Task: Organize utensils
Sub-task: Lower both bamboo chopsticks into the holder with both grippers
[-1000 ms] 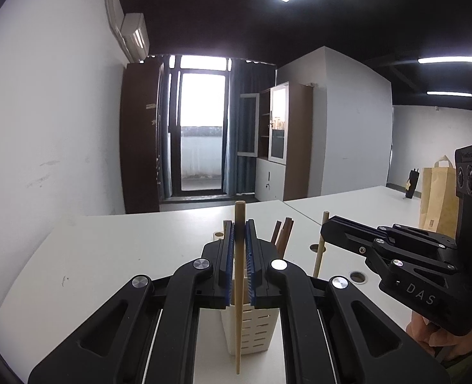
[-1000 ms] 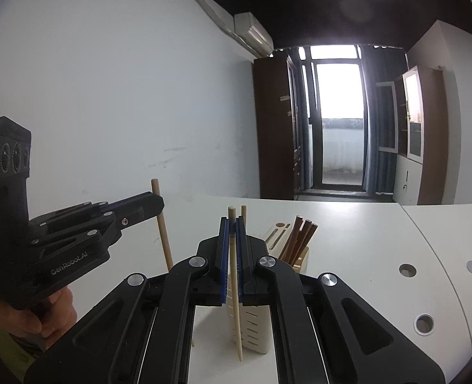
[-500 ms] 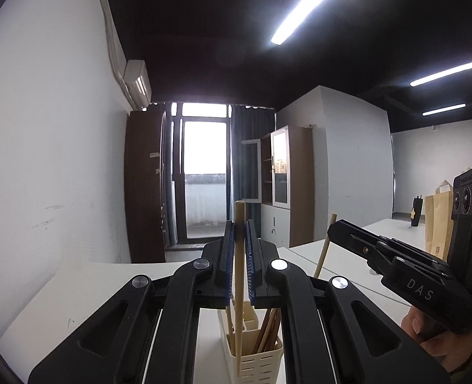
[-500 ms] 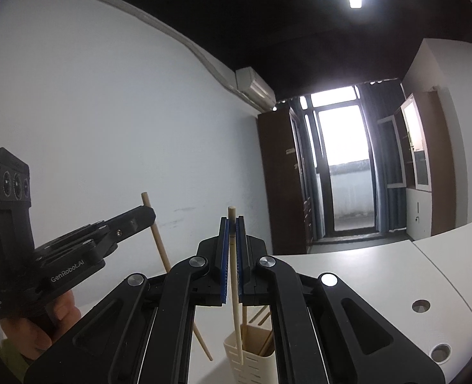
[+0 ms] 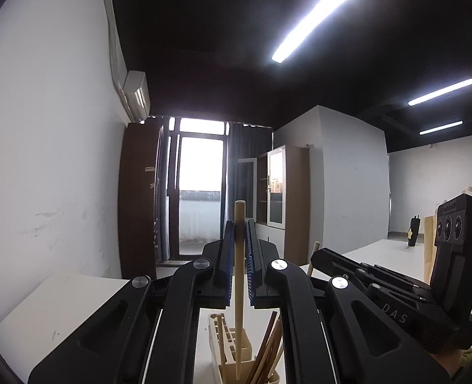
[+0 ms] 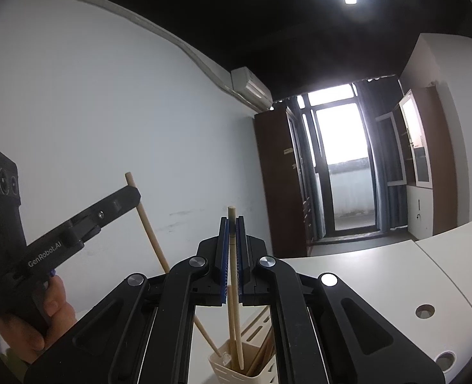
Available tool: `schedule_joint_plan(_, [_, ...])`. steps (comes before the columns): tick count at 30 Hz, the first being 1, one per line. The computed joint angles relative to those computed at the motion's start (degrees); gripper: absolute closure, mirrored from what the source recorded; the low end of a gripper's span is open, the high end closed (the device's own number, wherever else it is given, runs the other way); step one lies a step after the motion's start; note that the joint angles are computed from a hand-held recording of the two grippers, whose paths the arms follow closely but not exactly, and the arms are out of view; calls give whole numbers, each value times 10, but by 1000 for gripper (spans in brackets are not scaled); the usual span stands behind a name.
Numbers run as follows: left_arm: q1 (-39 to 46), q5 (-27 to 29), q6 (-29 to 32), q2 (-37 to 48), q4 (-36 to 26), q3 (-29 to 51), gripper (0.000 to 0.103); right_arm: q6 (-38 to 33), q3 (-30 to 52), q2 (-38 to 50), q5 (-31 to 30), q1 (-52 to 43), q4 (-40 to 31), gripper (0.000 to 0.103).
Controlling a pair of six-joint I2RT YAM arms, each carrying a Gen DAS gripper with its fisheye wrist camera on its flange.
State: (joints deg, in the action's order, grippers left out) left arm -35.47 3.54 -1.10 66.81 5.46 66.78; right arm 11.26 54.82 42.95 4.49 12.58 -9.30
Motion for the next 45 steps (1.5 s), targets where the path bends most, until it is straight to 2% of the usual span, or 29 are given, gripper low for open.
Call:
schedule_joint_plan(2, [-4, -4, 7, 20, 0, 8, 97, 1, -4, 8, 0, -5, 1, 98])
schedule_joint_plan(6, [4, 1, -5, 66, -54, 45, 97, 8, -3, 21, -13, -18, -13, 98])
schedule_joint_plan(11, [14, 7, -11, 92, -89, 65, 97, 6, -8, 21, 7, 1, -33, 98])
schedule_joint_plan(14, [27, 39, -18, 98, -110, 72, 97, 2, -8, 21, 31, 16, -42, 98])
schedule_joint_plan(19, [27, 37, -10, 106, -119, 72, 97, -5, -16, 24, 51, 31, -49, 98])
schedule_joint_plan(45, [30, 24, 27, 116, -151, 51, 97, 3, -22, 43, 79, 54, -86, 98])
